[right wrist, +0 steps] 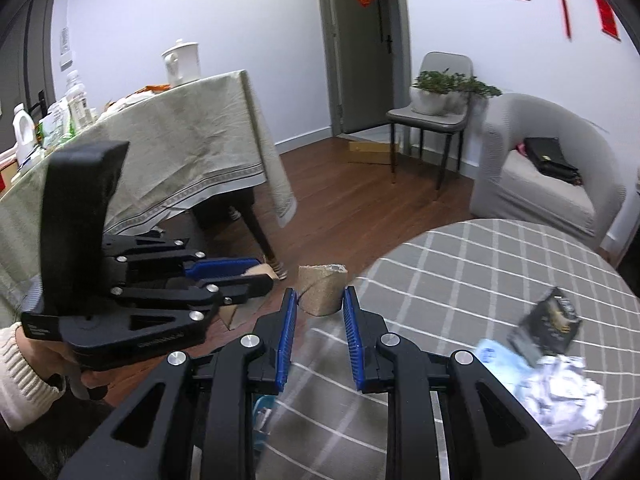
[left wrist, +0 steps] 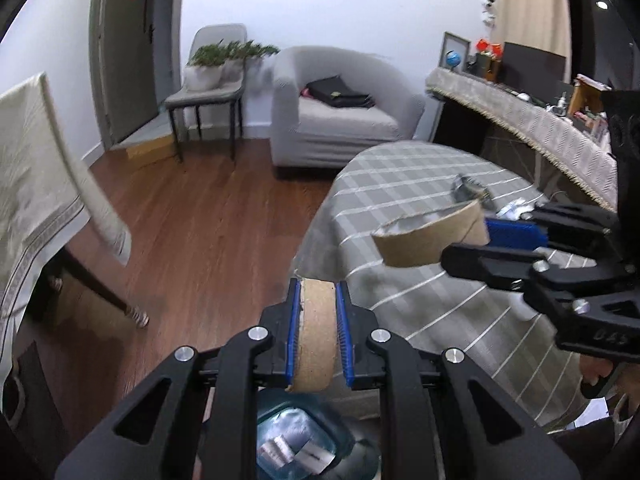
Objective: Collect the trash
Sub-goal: 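Carry the tape roll and cardboard tube over the teal bin with both grippers, then open the left gripper to drop the tape roll into the bin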
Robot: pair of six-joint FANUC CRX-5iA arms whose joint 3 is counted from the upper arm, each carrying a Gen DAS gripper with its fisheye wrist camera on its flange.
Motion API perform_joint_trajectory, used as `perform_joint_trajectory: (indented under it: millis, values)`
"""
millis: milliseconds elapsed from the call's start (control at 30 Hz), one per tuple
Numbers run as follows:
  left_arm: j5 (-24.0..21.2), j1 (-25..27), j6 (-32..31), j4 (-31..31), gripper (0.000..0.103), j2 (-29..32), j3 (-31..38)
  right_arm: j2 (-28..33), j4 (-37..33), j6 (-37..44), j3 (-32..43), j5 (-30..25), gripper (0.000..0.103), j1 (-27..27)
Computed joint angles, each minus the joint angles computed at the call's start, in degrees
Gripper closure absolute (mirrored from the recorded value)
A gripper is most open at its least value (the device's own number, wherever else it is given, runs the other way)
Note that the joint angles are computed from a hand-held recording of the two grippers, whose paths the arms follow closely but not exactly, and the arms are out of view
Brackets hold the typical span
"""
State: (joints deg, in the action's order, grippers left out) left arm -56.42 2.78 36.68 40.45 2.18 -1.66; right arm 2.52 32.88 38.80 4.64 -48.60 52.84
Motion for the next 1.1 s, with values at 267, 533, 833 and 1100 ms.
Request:
perform_joint_trajectory:
  millis: [267,533,833,1100]
  values:
    - [-5.37,4.96,3.81,-4.89,0.084,1.36,-0.01,5.32,-4.56,3.15,6.28,-2.21,0.079,1.39]
    - [-8.17,7.58,6.65,-10.36,0.084,2.39,-2.06,9.92,-10.16,5.48,12.22,-6.68,0.079,2.64]
    - [-12.14,8.63,8.93,-16.1,0.084,5.61,-2.75,15.23,-16.67,7.51,19.27,-13.61,0.079,2.56]
    - [-16.09,9.7,10.18,-20.61,0.082,8.93,-2.48,19.37,-21.89,10.45,24.89,-18.94,0.079,2.03]
